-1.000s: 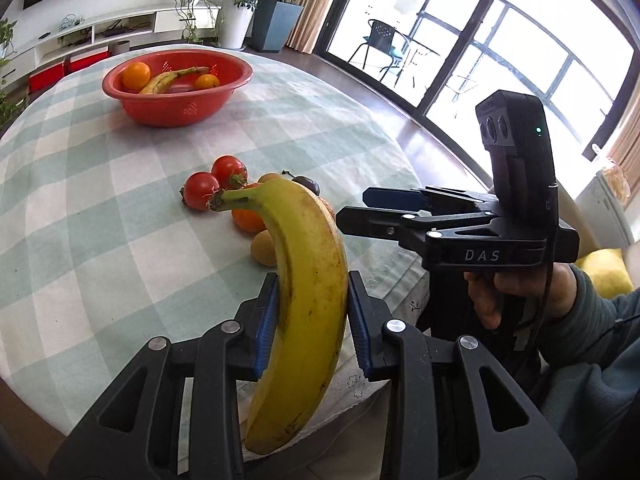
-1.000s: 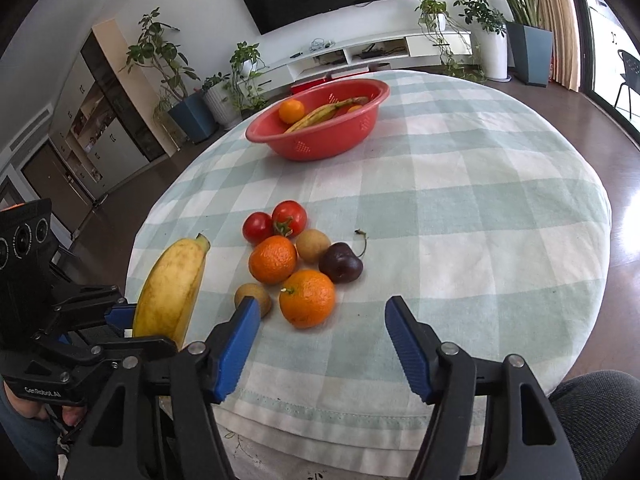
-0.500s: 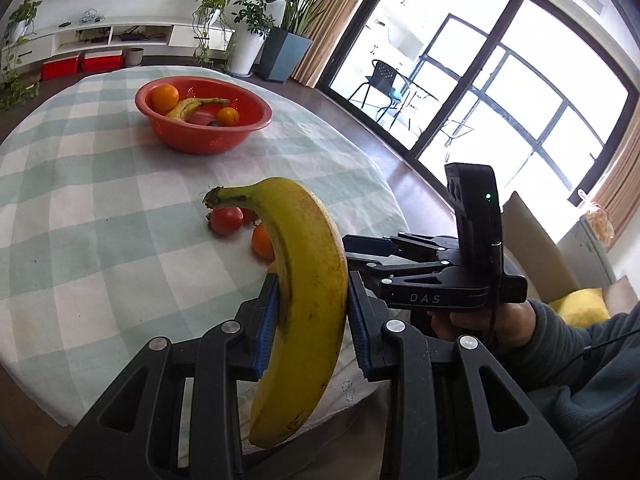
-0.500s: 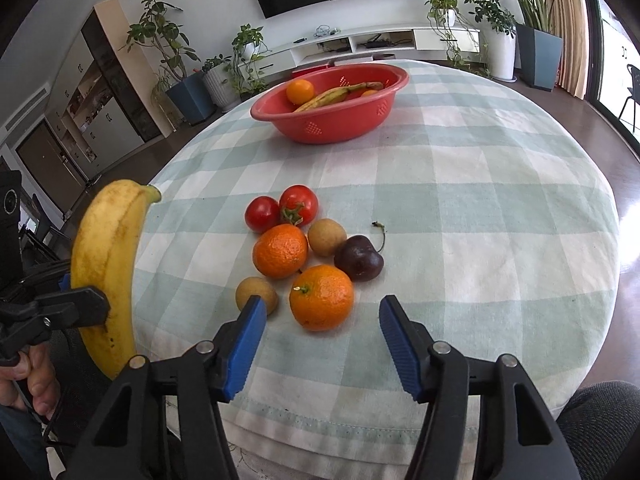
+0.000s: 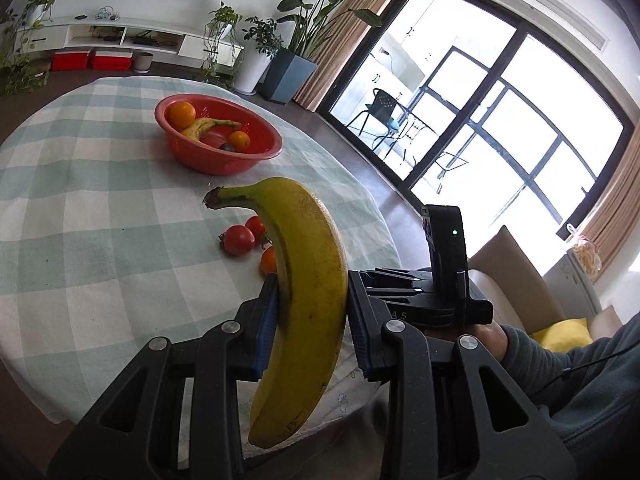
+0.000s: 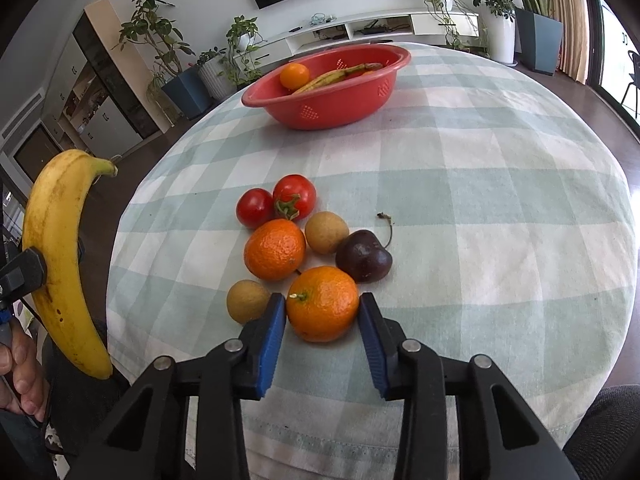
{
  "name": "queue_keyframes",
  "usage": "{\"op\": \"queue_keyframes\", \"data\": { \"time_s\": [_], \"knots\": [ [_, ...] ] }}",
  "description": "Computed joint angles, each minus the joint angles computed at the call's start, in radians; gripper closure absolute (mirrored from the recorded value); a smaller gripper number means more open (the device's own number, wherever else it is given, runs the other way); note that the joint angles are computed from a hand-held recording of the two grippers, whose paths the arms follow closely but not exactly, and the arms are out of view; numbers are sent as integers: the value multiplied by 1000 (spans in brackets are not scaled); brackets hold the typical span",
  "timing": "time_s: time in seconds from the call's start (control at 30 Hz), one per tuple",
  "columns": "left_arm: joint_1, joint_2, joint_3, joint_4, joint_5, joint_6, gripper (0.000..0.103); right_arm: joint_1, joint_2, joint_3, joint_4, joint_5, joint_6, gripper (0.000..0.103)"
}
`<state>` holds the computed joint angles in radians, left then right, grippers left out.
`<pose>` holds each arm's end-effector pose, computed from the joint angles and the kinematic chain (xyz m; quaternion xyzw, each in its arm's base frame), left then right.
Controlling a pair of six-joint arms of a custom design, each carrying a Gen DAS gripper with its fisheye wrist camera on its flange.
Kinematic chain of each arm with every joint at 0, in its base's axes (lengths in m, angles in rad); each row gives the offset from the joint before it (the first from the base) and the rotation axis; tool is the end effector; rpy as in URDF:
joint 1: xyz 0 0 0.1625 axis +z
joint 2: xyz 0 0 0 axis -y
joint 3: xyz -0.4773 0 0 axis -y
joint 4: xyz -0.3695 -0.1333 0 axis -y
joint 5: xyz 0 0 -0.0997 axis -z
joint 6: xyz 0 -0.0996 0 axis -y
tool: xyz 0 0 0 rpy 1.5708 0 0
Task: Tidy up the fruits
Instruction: 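Lift the banana with the left tool while the right tool grasps an orange, then carry banana and orange over the red bowl and open both tools inside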
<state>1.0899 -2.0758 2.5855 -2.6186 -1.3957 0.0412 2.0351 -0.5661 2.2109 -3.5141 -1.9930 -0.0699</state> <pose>0.0283 -0.2714 0.3668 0.2254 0.9338 -0.2768 0.0245 0.3055 -0.4034 -0.0075 0.2252 -0.9409 0.1832 0.1747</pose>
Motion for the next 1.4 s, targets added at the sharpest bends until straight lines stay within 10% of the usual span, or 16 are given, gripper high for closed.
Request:
{"op": "queue_keyframes", "data": {
  "time_s": [0.63,1.4],
  "knots": [
    [33,134,-92,-103,-22,36,73,-12,-136,-6,-6,127,-6,64],
    [57,638,-591,53,152,133,73,-99,33,-584,395,224,-72,64]
  ]
}}
